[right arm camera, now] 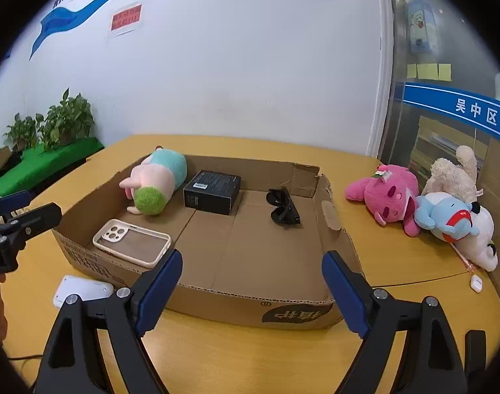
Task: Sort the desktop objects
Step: 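Move both grippers to the white power bank on the table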
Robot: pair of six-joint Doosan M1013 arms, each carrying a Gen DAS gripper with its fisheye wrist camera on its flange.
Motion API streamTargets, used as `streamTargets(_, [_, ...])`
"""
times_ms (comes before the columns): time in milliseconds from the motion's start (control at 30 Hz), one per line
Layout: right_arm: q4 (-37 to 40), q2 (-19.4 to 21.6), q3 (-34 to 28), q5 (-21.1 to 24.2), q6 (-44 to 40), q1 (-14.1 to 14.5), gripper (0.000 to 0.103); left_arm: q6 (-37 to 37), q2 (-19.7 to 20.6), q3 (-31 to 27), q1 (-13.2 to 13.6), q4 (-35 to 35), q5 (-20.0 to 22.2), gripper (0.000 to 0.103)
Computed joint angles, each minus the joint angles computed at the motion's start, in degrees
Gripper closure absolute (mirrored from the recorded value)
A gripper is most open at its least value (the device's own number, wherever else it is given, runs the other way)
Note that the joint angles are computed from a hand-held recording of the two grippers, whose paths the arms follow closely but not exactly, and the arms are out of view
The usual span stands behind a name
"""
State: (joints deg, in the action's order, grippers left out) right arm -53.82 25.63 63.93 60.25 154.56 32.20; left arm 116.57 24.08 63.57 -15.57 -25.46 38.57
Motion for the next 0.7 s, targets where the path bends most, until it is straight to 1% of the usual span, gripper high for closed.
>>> streamTargets(200, [3.5,0.2,-0.2,-2.2,-3.6,-0.3,0.016,-4.2,1.6,-1.9,1.6,2.0,2.5,0.0])
streamTargets(267, [5.7,-0.1,0.3,-4.8,-5.5,-0.5,0.016,-4.6,2.1,-2.3,2.3,2.2,3.5,0.0])
streamTargets(333, [10.9,-0.6,1.3,-9.1,-9.4,-1.0,0.016,-5.4,2.9,-3.3,3.1,3.2,5.5,0.0])
streamTargets(400, [16.3,-0.4,1.5,-11.7,-14.0,-1.4,0.016,-6.2,4.1,-4.5,3.9,4.3,8.8,0.0])
streamTargets(500, [24.8,1.1,0.1,-12.7,-21.7,-1.7,0.016,-6.8,6.0,-6.3,5.0,4.7,14.4,0.001])
streamTargets(600, [34.4,2.6,-1.4,-14.3,-29.0,-2.4,0.016,-7.0,8.2,-8.4,6.2,1.8,21.0,0.003])
streamTargets(633, [38.4,3.3,-2.0,-15.0,-32.0,-2.7,0.016,-7.0,8.7,-8.9,6.5,0.8,22.6,0.005])
streamTargets(700, [42.0,4.4,-3.3,-14.6,-35.2,-2.8,0.016,-6.6,10.3,-10.5,7.0,-1.9,27.0,0.008])
